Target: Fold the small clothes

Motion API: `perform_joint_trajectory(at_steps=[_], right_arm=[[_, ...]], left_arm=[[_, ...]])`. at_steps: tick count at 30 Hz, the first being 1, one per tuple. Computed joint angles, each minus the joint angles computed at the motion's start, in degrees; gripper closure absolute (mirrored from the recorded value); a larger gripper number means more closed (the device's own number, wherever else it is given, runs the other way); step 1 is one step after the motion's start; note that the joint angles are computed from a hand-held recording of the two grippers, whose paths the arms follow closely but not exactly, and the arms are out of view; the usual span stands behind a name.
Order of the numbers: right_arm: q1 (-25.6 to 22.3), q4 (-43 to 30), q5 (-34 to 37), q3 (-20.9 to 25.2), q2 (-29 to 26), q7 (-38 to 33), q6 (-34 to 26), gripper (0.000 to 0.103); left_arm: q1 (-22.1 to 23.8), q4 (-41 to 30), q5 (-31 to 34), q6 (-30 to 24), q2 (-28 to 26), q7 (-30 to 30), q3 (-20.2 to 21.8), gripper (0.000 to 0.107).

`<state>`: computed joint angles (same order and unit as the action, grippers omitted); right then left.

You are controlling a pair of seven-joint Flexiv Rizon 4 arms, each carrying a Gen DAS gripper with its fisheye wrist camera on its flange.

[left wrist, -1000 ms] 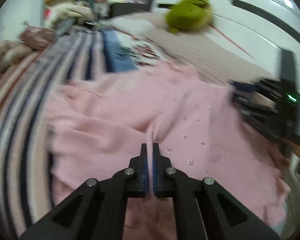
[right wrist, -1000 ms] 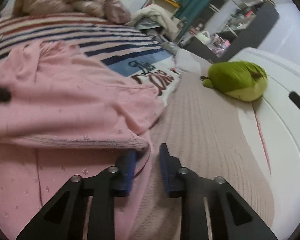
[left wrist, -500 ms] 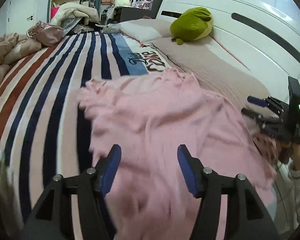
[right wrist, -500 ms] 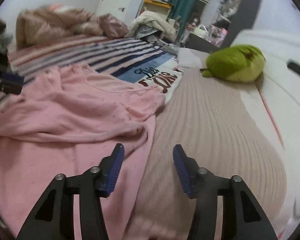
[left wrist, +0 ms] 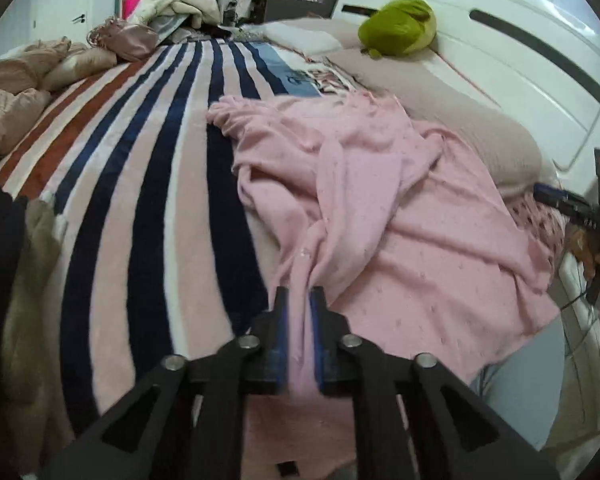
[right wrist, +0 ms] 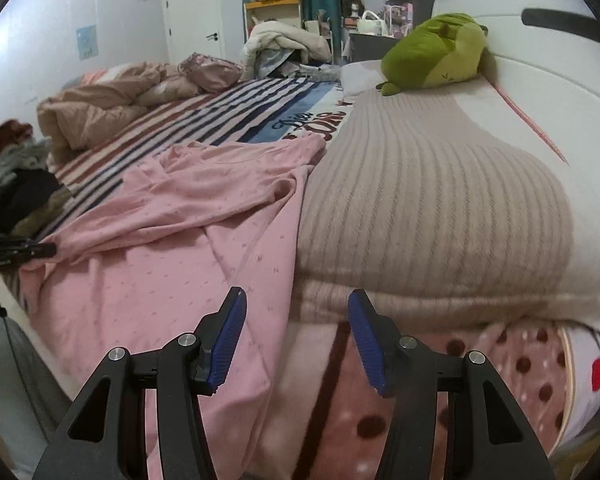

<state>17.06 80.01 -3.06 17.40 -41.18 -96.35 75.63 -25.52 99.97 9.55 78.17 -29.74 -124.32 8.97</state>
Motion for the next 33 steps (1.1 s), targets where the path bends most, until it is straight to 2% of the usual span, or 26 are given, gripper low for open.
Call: perform_joint_trajectory(at_steps=[1, 2, 3, 5, 7, 9, 10, 12, 13, 15, 17, 19, 20, 21, 22, 23, 24, 26, 28, 29, 30, 33], right_arm=[[-1.58, 0.02, 0.57, 2.1, 0.02, -0.85, -0.98, 0.054], [-4.39, -0.9, 3.14, 6.08, -0.25, -3.7, -4.21, 0.054], [-7.35, -2.49, 6.18, 10.3, -0.96, -6.63, -8.52, 0.052], [-12.9, -7.39, 12.99, 17.94, -3.69, -11.14, -20.64, 0.046], [-15.21, -10.0, 17.43, 20.52, -5.46, -12.45, -28.67, 0.044], [-14.26, -9.22, 18.06, 18.81, -4.84, -13.06, -30.21, 0.044], [-13.6, -8.57, 18.01, 17.87, -4.46, -13.89, -30.81, 0.042], [-13.41, -7.99, 20.07, 17.46, -4.16, -15.78, -31.63, 0.041], [-13.41, -7.89, 21.43, 17.39, -4.13, -16.65, -31.82, 0.041], [-12.63, -7.91, 23.3, 16.27, -3.94, -17.38, -31.56, 0.041], [-10.97, -8.16, 24.17, 14.66, -3.69, -17.91, -31.34, 0.041], [-8.96, -7.62, 24.47, 12.62, -3.02, -18.81, -30.09, 0.043], [-7.91, -7.55, 24.37, 11.43, -2.78, -19.25, -29.57, 0.046], [-6.3, -6.84, 23.94, 9.85, -2.22, -19.38, -28.07, 0.061], [-3.71, -4.93, 22.51, 7.11, -1.13, -18.84, -24.72, 0.085], [-2.64, -3.84, 22.09, 5.77, -0.67, -18.94, -22.78, 0.092], [-2.91, -3.82, 22.74, 6.02, -0.75, -19.83, -22.33, 0.092], [-4.29, -3.99, 25.15, 7.48, -0.82, -22.19, -21.61, 0.094], [-6.63, -3.92, 29.25, 9.8, -0.23, -25.09, -20.76, 0.095], [-7.24, -3.99, 30.78, 10.35, 0.09, -26.11, -20.56, 0.095], [-7.92, -3.84, 32.31, 10.92, 0.68, -27.28, -20.45, 0.095], [-9.3, -2.82, 36.33, 11.97, 2.98, -31.01, -20.28, 0.096]], left_arm=[[0.21, 0.44, -0.53, -0.34, 0.19, 0.54, -0.37, 0.059], [0.47, 1.54, -0.44, 1.07, 0.49, -0.4, -0.58, 0.035], [2.33, 3.06, -1.01, 3.07, 0.9, -0.16, -2.5, 0.032], [8.47, 9.44, -7.05, 10.01, 2.18, 3.34, -9.68, 0.031], [11.72, 11.22, -10.71, 10.35, 1.85, 5.72, -14.09, 0.031], [11.15, 10.26, -11.87, 7.37, 0.93, 8.32, -14.23, 0.031], [9.35, 9.17, -11.65, 6.05, 0.29, 8.82, -12.56, 0.031], [6.67, 7.8, -11.81, 5.61, -0.71, 9.07, -10.0, 0.031], [6.56, 7.47, -12.66, 6.37, -1.21, 9.29, -10.21, 0.031], [6.52, 7.42, -15.05, 7.56, -1.75, 11.12, -10.95, 0.042], [2.14, 4.18, -13.47, 5.28, -3.23, 8.76, -6.07, 0.048], [-1.39, 1.87, -12.16, 4.41, -4.63, 6.08, -2.12, 0.059], [-2.53, 1.15, -11.41, 4.44, -5.06, 5.0, -0.85, 0.071], [-3.19, 0.6, -10.95, 5.0, -5.51, 4.05, -0.33, 0.083], [-3.79, 0.23, -10.52, 5.09, -5.76, 3.32, 0.27, 0.087], [-5.95, -0.65, -9.29, 4.0, -5.96, 1.96, 2.73, 0.092], [-8.2, -2.05, -7.44, 2.27, -6.27, 0.75, 5.42, 0.097], [-10.11, -2.73, -4.44, 2.29, -5.83, -1.93, 7.72, 0.099], [-8.12, 0.94, -4.55, 8.89, -3.61, -3.96, 5.59, 0.099], [-9.0, 2.0, -5.43, 10.39, -3.04, -3.97, 6.73, 0.099], [-11.25, 2.67, -3.39, 10.93, -1.96, -6.98, 9.74, 0.1], [-17.32, 3.85, -1.72, 12.03, -0.62, -10.79, 16.58, 0.1]])
